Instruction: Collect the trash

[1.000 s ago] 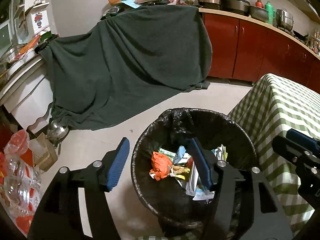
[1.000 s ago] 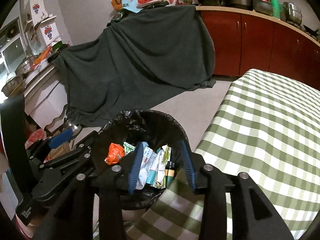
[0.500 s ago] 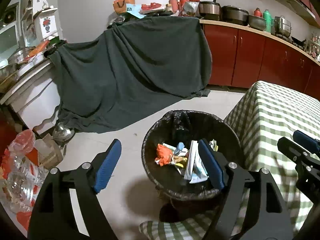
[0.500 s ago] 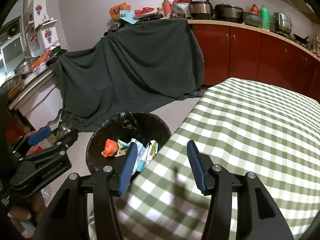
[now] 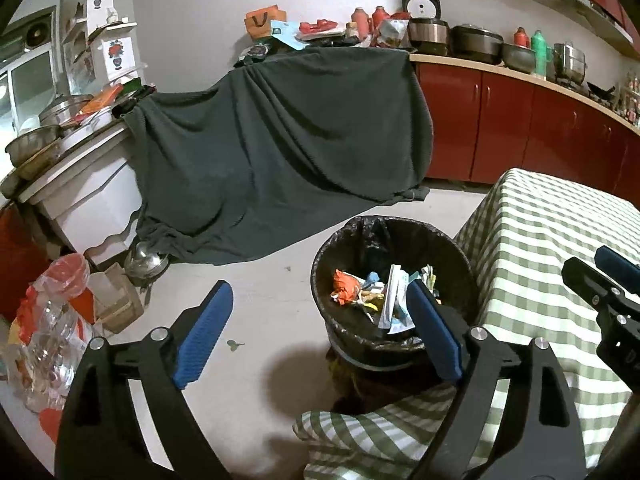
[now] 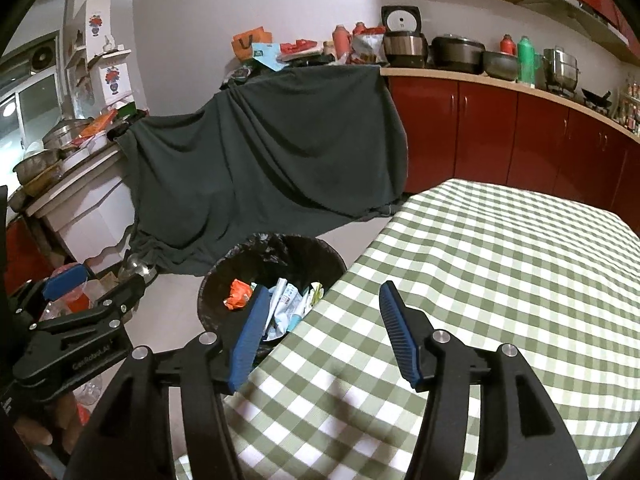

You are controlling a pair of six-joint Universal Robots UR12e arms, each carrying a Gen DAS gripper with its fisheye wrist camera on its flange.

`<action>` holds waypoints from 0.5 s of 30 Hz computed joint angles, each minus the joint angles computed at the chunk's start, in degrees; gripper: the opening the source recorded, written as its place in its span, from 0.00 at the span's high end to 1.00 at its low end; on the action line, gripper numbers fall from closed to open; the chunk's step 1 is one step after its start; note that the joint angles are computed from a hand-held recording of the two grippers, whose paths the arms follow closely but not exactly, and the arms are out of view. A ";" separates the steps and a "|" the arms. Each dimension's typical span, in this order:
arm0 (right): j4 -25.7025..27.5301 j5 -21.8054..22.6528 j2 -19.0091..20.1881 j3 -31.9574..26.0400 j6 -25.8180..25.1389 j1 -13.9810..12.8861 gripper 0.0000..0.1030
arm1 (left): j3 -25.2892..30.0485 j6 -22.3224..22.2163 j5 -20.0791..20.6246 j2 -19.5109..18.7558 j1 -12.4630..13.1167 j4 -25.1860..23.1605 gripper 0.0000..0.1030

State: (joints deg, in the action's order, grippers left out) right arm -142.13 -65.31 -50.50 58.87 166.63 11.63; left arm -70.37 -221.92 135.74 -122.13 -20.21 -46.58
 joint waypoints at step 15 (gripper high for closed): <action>-4.14 0.00 -1.74 2.63 0.63 0.03 0.43 | -1.75 -0.28 0.94 1.61 -0.78 1.48 0.14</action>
